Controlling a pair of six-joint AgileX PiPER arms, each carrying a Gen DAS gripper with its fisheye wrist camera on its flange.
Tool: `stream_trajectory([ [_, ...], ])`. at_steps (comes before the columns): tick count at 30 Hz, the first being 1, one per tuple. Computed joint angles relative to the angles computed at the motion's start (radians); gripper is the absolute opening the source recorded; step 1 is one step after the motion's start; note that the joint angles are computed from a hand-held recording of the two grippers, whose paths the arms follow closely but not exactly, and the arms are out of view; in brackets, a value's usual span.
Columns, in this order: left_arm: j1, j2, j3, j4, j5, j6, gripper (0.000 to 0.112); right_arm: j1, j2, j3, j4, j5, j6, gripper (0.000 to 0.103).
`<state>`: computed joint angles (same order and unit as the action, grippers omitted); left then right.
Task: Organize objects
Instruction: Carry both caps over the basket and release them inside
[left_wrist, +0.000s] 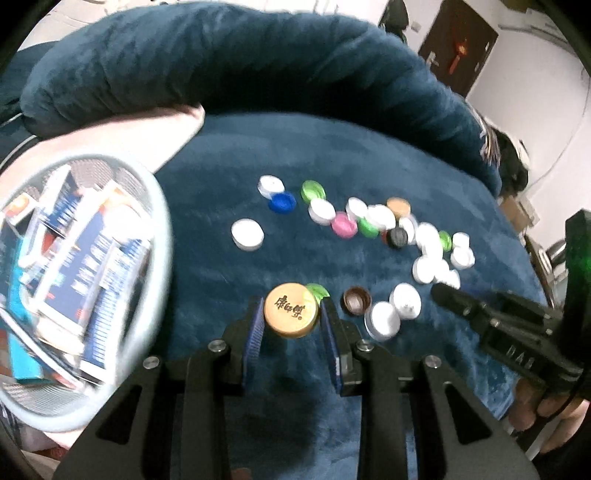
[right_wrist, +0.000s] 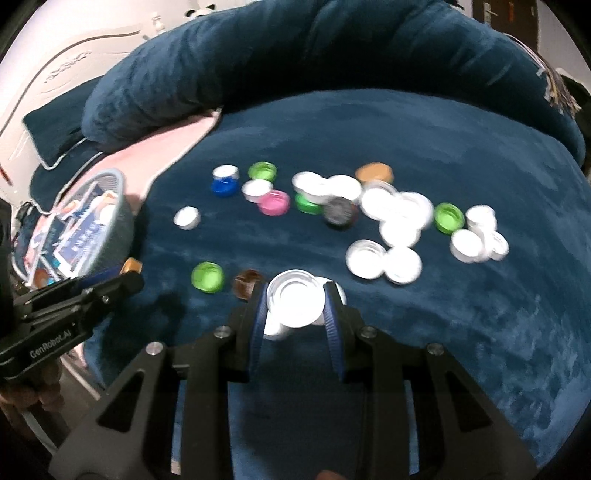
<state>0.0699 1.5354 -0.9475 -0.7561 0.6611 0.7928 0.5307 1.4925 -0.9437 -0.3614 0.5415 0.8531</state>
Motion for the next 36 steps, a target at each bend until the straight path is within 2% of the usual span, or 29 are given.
stream_trajectory([
  [6,0.134,0.018,-0.128,0.014,0.091,-0.045,0.031,0.054,0.085,-0.166,0.065,0.015,-0.05,0.031],
  [12,0.292,0.115,-0.321,0.027,0.161,-0.11,0.031,0.105,0.231,-0.409,0.152,0.033,-0.123,0.031],
  [18,0.379,0.241,-0.539,0.121,0.206,-0.235,0.031,0.142,0.42,-0.748,0.288,0.112,-0.25,0.031],
  [21,0.408,0.292,-0.611,0.13,0.222,-0.274,0.031,0.153,0.535,-0.951,0.357,0.182,-0.305,0.031],
  [26,0.43,0.349,-0.693,0.138,0.246,-0.29,0.031,0.15,0.644,-1.142,0.459,0.249,-0.35,0.033],
  [27,0.435,0.35,-0.696,0.142,0.249,-0.292,0.034,0.141,0.651,-1.149,0.507,0.242,-0.378,0.033],
  [28,0.428,0.342,-0.687,0.178,0.233,-0.317,0.058,0.125,0.653,-1.147,0.576,0.237,-0.419,0.042],
  [29,0.421,0.332,-0.676,0.205,0.214,-0.336,0.087,0.116,0.656,-1.149,0.611,0.238,-0.434,0.052],
  [30,0.417,0.317,-0.654,0.219,0.185,-0.343,0.095,0.111,0.645,-1.131,0.621,0.227,-0.43,0.072],
  [31,0.418,0.301,-0.63,0.221,0.161,-0.341,0.1,0.108,0.613,-1.076,0.618,0.186,-0.427,0.085],
  [33,0.414,0.283,-0.612,0.255,0.139,-0.369,0.101,0.111,0.573,-1.017,0.565,0.15,-0.388,0.093],
  [36,0.407,0.26,-0.586,0.296,0.107,-0.389,0.102,0.111,0.558,-1.011,0.492,0.18,-0.344,0.095],
])
